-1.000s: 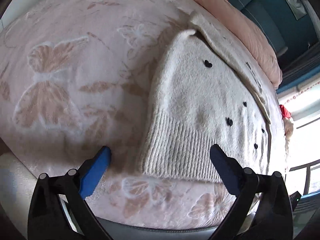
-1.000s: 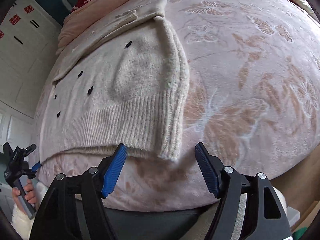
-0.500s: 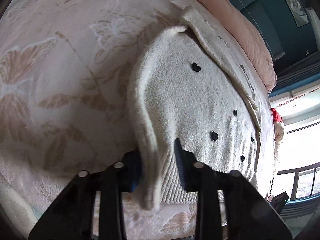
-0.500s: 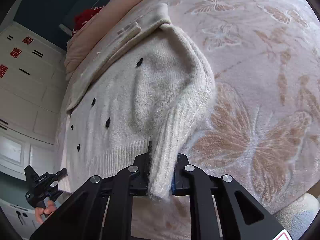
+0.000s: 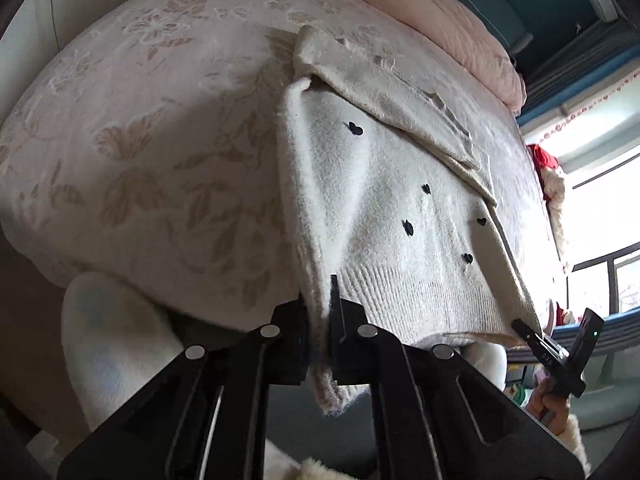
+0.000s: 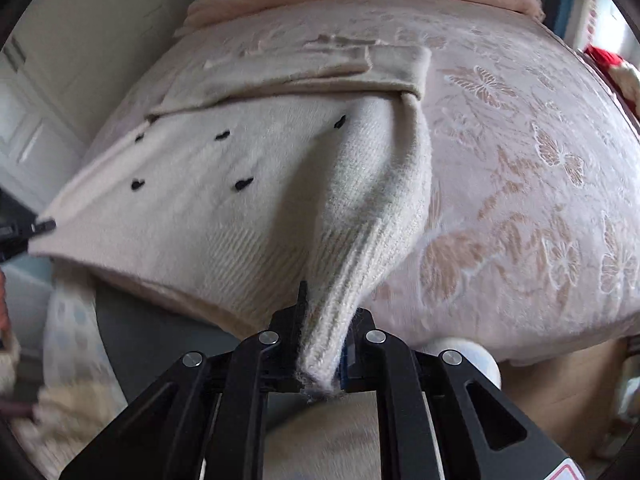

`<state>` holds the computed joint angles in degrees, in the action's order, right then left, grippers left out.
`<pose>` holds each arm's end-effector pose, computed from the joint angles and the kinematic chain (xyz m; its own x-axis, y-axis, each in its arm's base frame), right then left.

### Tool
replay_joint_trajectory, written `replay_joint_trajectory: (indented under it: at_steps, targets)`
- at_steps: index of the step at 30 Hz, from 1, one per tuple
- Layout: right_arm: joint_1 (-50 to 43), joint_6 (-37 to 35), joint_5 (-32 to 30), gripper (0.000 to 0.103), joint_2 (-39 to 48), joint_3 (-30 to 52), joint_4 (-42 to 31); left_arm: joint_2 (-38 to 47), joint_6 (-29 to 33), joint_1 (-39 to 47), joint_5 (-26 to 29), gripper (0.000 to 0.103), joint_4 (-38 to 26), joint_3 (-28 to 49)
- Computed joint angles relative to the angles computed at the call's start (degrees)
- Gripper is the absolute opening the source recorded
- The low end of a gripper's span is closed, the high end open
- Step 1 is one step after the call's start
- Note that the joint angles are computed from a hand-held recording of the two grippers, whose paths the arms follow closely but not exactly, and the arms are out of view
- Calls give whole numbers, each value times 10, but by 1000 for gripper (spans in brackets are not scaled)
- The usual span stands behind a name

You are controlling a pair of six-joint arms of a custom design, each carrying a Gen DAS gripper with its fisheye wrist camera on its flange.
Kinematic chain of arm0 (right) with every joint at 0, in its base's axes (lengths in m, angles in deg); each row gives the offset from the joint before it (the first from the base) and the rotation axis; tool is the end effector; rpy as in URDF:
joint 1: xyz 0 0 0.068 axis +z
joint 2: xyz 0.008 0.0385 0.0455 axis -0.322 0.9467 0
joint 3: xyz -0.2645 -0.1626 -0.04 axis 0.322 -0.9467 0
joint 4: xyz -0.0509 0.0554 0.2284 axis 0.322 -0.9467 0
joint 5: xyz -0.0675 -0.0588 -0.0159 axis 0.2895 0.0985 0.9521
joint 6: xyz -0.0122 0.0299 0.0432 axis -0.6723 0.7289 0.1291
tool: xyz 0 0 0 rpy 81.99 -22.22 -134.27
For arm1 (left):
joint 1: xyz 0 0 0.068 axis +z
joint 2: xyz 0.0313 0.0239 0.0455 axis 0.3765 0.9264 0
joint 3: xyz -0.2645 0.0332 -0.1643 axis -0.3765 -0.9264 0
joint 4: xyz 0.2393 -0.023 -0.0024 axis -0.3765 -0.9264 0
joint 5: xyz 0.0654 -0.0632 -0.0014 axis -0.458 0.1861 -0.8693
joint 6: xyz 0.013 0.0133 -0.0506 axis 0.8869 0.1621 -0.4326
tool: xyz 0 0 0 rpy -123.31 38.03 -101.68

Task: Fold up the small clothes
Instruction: 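Grasp the ribbed hem with the left gripper while the right gripper grasps it too, then lift the hem with both grippers and fold it toward the collar, then release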

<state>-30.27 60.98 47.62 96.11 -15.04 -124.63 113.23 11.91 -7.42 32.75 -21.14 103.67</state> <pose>0.2636 -0.0427 0.2611 -0.9079 -0.1934 -0.3719 -0.2661 0.9514 0.1549 0.2177 -0.1261 0.2792 -0.8829 -0.3831 -0.2714 -0.2504 0.8732 -0.4180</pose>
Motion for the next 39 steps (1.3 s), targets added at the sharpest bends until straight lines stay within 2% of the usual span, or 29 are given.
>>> replay_joint_trajectory:
  at_steps: [2,4,6,8,10,12,13,14,16,17,18,19,20,21,22,23,25,26,27,28,30,31,32,34,37,39]
  targets:
    - [-28,-80,-2,10,-34,-23,-78,-34,-18,-42,-2,6,-46,-15]
    - [-72,-157,-12,10,-65,-39,-168,-80,-65,-115,-9,6,-98,-36]
    - [-129,-243,-25,10,-95,-42,-269,-122,-137,-193,-10,6,-134,-46]
    - [-189,-332,-38,10,-117,-27,-366,-164,-235,-285,-18,6,-159,-41]
    - [-225,-388,-59,11,-129,5,-423,-173,-277,-329,-43,6,-187,-9]
    - [-236,-384,-111,11,-114,59,-446,-166,-243,-316,-84,6,-225,47]
    - [-233,-364,-147,11,-92,95,-445,-160,-192,-270,-91,6,-229,76]
    - [-222,-326,-188,11,-65,137,-426,-148,-122,-203,-80,6,-214,100]
    - [-192,-201,-248,12,7,209,-350,-91,3,-82,-64,7,-175,141]
    - [-176,-107,-280,13,56,236,-284,-48,55,-23,-50,7,-137,155]
    - [-165,-26,-301,15,98,252,-218,-6,77,11,-51,9,-111,170]
    - [-154,39,-308,18,140,260,-151,57,105,58,-38,11,-56,178]
    - [-136,108,-284,27,182,266,-73,104,114,82,-26,12,-13,183]
    - [-118,169,-227,33,204,257,7,153,113,100,-21,15,22,193]
    - [-102,216,-174,33,220,251,61,208,114,119,-11,15,48,202]
    - [-99,249,-152,33,235,243,97,239,102,130,-6,15,65,197]
    - [-103,299,-170,33,231,199,160,268,73,140,-13,14,92,181]
    - [-106,312,-174,39,209,157,199,256,66,139,-22,15,114,157]
    - [-105,313,-166,50,192,129,224,241,74,136,-30,24,139,134]
    - [-103,311,-150,56,177,105,245,220,90,126,-53,33,163,108]
    - [-91,287,-129,59,155,70,266,195,116,106,-102,78,182,89]
    - [-82,266,-119,60,154,67,260,185,130,96,-121,84,198,78]
    - [-66,246,-98,60,158,70,254,186,145,90,-132,87,201,80]
    - [-41,227,-67,60,174,80,260,211,163,92,-135,87,182,112]
    - [-12,232,-27,72,203,108,273,266,159,113,-113,87,155,169]
    - [-8,248,-23,74,236,144,263,302,150,127,-93,87,143,200]
